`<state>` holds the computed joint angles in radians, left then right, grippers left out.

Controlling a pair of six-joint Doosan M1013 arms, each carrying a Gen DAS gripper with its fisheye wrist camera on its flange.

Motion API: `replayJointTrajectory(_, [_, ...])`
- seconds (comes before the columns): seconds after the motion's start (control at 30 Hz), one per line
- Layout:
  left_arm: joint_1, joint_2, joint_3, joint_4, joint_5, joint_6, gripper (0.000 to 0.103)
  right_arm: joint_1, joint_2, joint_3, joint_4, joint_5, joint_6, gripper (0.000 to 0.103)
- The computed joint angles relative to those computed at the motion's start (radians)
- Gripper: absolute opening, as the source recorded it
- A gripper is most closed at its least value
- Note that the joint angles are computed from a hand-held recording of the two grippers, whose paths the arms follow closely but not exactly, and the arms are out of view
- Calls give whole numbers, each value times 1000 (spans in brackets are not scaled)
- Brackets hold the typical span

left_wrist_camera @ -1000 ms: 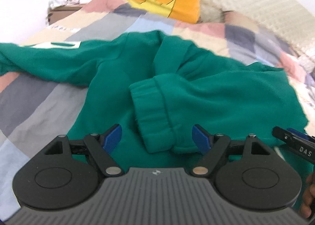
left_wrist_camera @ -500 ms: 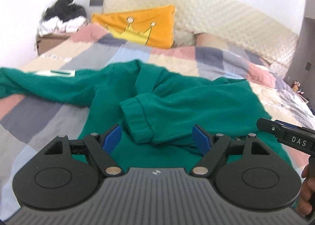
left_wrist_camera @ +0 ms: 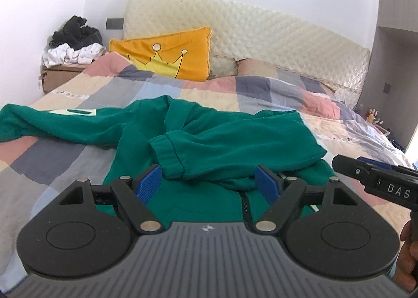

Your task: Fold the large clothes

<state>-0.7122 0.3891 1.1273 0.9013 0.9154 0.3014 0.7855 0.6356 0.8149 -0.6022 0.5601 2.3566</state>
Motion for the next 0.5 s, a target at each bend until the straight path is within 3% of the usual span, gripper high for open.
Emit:
replayJointTrajectory(0.2, [-35, -51, 77, 62, -10, -112, 82, 17, -48, 79, -63, -22, 78, 59])
replayJointTrajectory(0.33, [-62, -69, 103, 90, 34, -136, 82, 25, -63, 104, -63, -25, 92, 59])
replayJointTrajectory(0.5, [-61, -90, 114, 122, 54, -234, 82, 32, -75, 127, -97, -37, 99, 59])
